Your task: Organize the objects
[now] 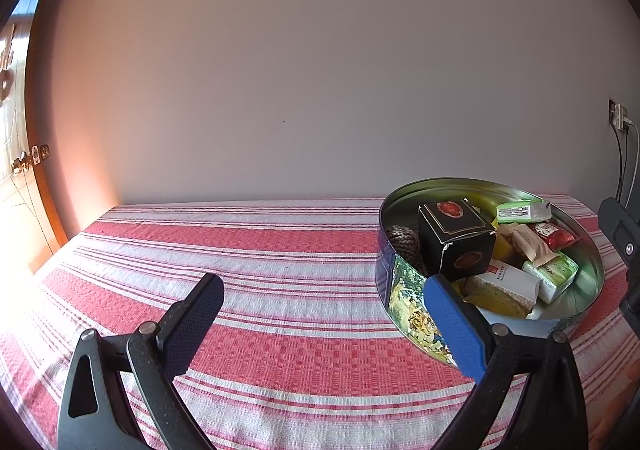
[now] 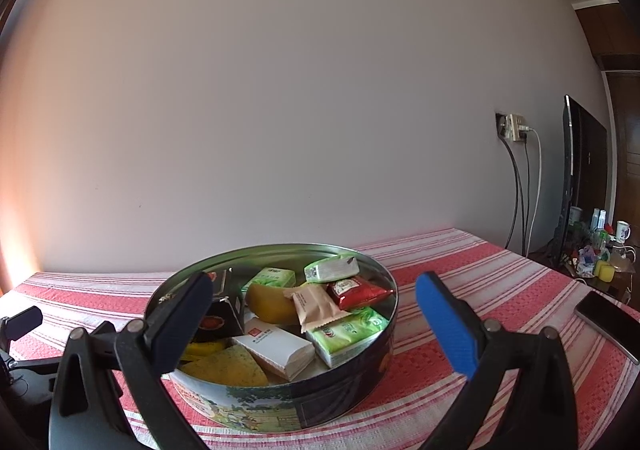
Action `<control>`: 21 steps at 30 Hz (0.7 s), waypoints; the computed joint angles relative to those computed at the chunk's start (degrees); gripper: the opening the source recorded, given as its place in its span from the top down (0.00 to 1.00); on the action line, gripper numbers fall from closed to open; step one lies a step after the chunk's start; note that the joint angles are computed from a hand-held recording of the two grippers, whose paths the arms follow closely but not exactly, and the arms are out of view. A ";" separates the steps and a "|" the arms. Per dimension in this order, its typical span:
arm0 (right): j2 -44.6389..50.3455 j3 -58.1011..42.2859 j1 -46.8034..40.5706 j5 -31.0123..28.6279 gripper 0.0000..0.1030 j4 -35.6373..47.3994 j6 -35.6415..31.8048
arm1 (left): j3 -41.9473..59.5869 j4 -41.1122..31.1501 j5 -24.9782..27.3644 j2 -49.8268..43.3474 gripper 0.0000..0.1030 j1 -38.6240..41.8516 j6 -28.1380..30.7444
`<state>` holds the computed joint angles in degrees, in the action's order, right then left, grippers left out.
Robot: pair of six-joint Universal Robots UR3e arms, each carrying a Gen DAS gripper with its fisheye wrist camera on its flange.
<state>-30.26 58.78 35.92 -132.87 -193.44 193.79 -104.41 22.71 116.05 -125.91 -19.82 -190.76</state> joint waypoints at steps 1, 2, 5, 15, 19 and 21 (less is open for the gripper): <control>-0.11 0.23 -0.10 0.08 0.00 -0.08 0.17 | 0.06 -0.06 0.04 -0.04 0.02 -0.01 -0.05; -0.28 0.54 -0.26 0.36 0.00 -0.10 0.35 | -0.03 -0.02 0.00 0.00 0.02 0.02 -0.02; -0.65 1.24 -0.52 0.71 0.00 -0.21 0.54 | 0.12 0.05 0.02 -0.13 0.02 0.00 0.10; -0.52 1.26 -0.67 1.12 0.00 -0.49 0.04 | -0.49 0.37 -0.42 0.21 0.02 0.22 0.21; -0.73 1.59 -0.66 1.17 0.00 -0.48 0.10 | -0.16 0.11 -0.21 0.06 0.02 0.11 0.04; -0.65 1.44 -0.65 1.19 0.00 -0.51 -0.05 | -0.15 -0.06 -0.10 0.06 0.02 0.15 -0.19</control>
